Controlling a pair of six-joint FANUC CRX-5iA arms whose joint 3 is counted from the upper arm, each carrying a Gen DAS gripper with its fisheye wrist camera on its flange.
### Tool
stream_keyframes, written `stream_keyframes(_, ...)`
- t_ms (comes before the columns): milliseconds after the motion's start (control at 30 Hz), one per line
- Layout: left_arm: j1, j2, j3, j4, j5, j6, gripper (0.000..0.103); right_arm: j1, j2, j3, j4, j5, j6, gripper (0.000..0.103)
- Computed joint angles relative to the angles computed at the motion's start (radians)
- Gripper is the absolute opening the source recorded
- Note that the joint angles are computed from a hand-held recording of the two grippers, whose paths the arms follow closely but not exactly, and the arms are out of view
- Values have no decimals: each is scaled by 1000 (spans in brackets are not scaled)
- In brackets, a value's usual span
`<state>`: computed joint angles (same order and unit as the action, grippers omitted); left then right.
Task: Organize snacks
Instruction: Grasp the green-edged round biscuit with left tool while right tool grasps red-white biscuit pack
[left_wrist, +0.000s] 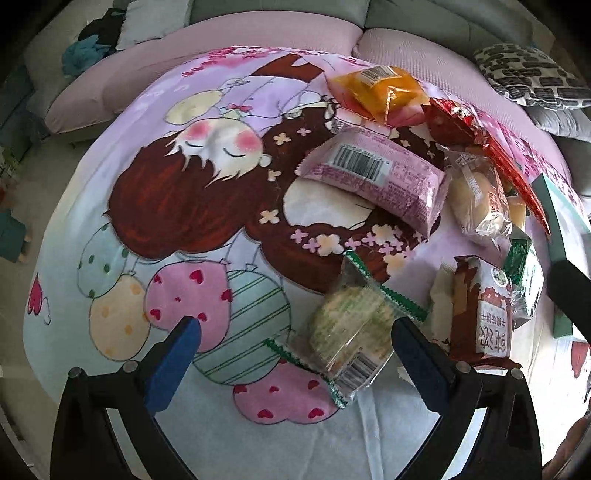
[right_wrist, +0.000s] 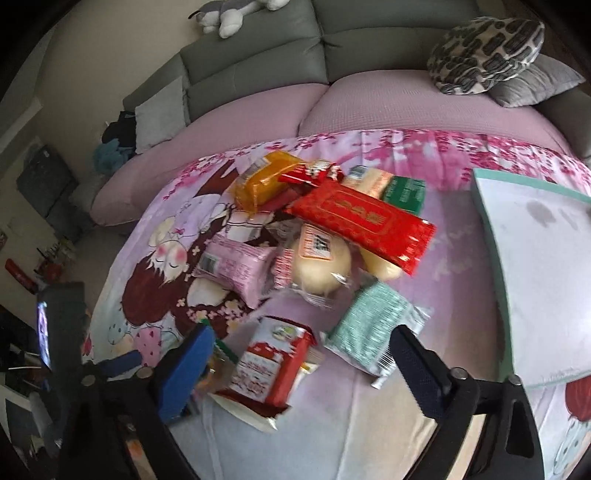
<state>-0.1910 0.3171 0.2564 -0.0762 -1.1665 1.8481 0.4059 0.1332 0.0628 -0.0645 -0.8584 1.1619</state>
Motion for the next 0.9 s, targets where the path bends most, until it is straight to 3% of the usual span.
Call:
stream_keyframes(100, -3, 20, 19, 8, 4, -23, 99, 5, 24, 34, -24, -30, 20, 86)
stream_keyframes(367, -18, 38, 24, 63, 39, -97, 74, 23, 52, 52, -49, -58, 64, 76)
stream_keyframes(533, -30, 56, 40, 61, 32, -86, 74, 15, 74, 62, -58, -79, 70, 72)
stream_keyframes(900, 7, 75, 59, 27, 26, 122, 75, 8, 81, 65, -71, -95, 94, 70)
